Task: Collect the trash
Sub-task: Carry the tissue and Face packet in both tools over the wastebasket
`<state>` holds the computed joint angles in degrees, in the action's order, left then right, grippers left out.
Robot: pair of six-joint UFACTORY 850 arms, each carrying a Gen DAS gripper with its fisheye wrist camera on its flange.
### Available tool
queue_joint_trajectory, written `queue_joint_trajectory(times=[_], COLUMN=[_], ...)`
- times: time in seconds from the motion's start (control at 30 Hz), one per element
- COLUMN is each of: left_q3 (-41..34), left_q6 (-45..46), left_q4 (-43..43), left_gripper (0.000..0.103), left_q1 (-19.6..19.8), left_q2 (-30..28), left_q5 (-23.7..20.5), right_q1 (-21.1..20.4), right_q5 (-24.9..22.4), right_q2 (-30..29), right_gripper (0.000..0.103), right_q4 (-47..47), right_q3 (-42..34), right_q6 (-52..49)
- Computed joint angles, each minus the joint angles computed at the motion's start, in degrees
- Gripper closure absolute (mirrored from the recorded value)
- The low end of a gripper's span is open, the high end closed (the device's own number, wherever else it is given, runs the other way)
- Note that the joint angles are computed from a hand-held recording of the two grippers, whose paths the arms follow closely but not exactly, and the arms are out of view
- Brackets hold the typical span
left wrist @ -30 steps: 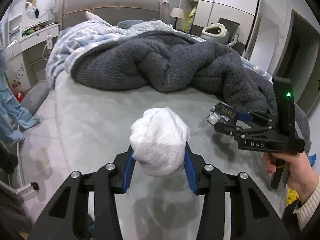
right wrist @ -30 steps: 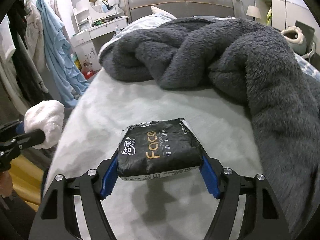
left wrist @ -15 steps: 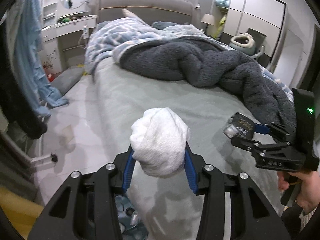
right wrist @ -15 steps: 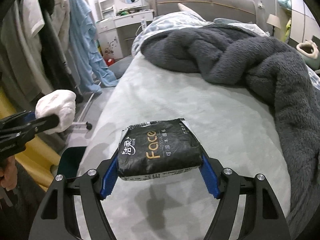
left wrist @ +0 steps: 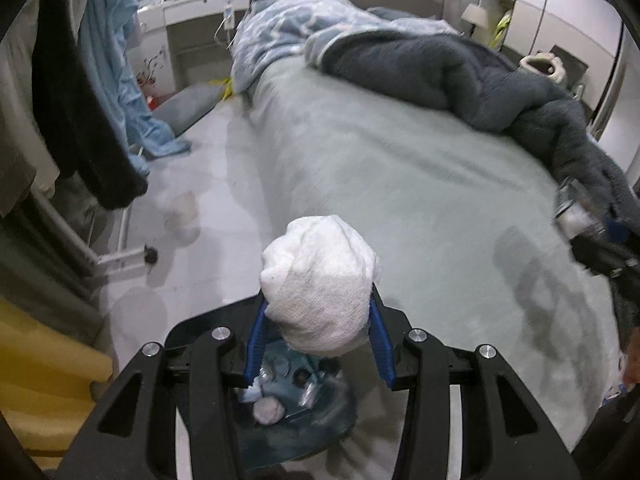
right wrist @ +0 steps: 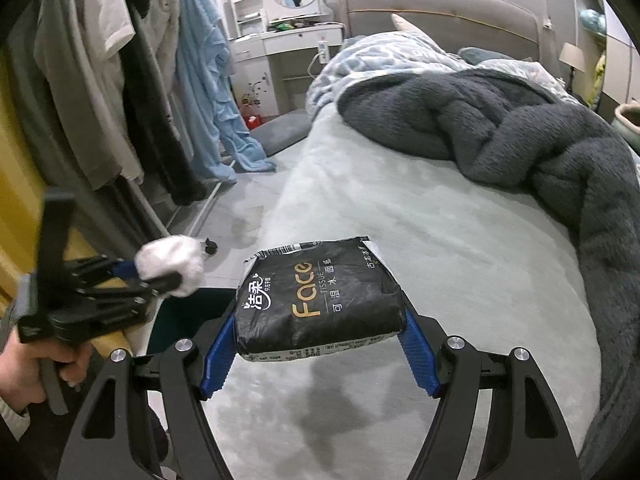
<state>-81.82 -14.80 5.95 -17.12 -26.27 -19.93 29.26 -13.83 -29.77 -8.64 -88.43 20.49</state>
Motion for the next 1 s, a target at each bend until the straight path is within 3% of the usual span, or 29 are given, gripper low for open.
queue_joint_trajectory(times=[0.63,1.0], left_q3=[-0.78,0.16], left_q6=[10.13,14.44], left_q4=[-15.04,-20.01], left_gripper=[0.056,0.052], left_q1=[6.38,9.41], left_q2=[-5.04,-5.34], left_q5=[-11.54,-15.36], right_q1=[3.59,5.64], right_q5=[-4.41,-10.30], right_q2=[-8.85,-17.04], right_gripper=[0.030,0.030], right_q4=[10.55,14.66], right_q3=[-12.91,-23.88], right_q6=[-13.59,-20.34])
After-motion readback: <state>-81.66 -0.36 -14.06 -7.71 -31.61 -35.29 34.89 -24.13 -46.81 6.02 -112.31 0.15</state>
